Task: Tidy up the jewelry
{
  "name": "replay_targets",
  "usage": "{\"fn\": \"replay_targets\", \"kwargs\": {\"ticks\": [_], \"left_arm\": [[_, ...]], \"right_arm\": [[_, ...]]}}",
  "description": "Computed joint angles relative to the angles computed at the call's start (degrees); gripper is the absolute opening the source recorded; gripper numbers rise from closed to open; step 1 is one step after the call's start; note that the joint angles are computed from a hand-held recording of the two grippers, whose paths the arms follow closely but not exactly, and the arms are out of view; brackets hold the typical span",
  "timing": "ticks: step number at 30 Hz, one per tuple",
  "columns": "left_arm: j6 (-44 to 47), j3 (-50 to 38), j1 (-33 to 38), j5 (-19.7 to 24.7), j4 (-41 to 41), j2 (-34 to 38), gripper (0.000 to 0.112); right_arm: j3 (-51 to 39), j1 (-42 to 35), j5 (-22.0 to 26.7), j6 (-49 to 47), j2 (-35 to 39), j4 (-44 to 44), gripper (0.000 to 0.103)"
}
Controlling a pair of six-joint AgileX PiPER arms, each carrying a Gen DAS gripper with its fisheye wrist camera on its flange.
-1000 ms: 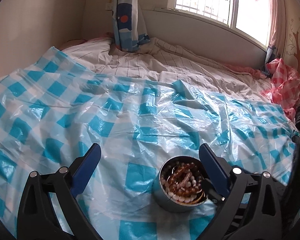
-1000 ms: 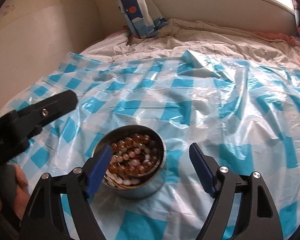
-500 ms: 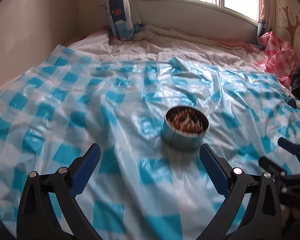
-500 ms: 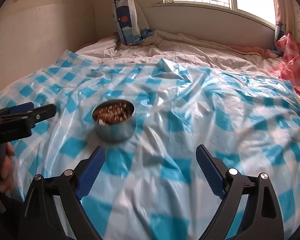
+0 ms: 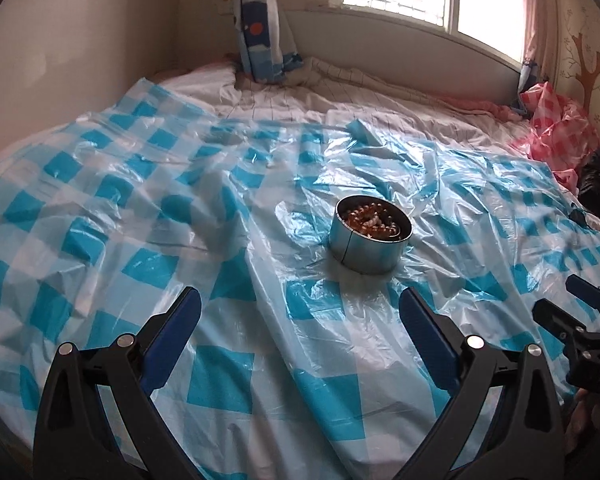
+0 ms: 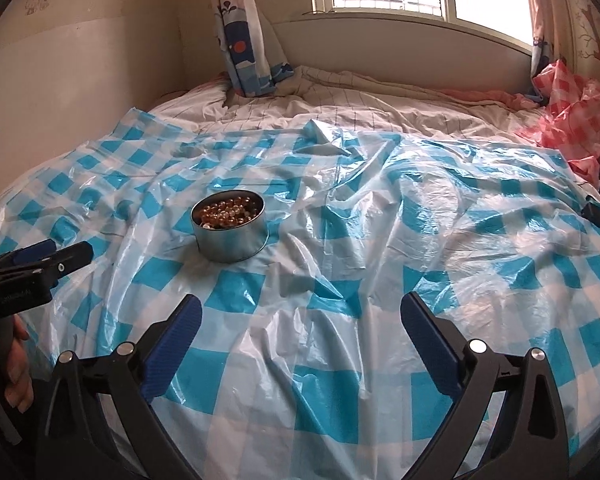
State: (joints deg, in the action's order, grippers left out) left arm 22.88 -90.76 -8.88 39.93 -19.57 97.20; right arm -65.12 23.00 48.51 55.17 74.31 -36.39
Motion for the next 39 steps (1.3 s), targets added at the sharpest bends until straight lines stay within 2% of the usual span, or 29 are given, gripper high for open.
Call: {"fn": "replay_targets", "kwargs": {"ticks": [7,13,26,39], "left_arm": [[-2.1,0.4,-2.7,-0.3,5.7,-0.4,0.095],[-1.7,0.4,-2.6,-0.2,4.7,-0.4,0.095],[-4.4,-1.6,-1.0,1.7,4.2,1.3,0.095],[-5.1,-1.6,-1.1,1.7,5.0,1.3,0.095]], "right_arm": [[-0.2,-1.8,0.4,-2.1,0.5,2.8,0.095],[0.0,-3.8,-0.3,-3.7,0.3,5.6,0.095],[-0.2,-4.1,0.1,-4.7,0.8,6.6,0.095],[-0.2,-4.2,-0.1,-4.9,0.9,6.8,0.095]]}}
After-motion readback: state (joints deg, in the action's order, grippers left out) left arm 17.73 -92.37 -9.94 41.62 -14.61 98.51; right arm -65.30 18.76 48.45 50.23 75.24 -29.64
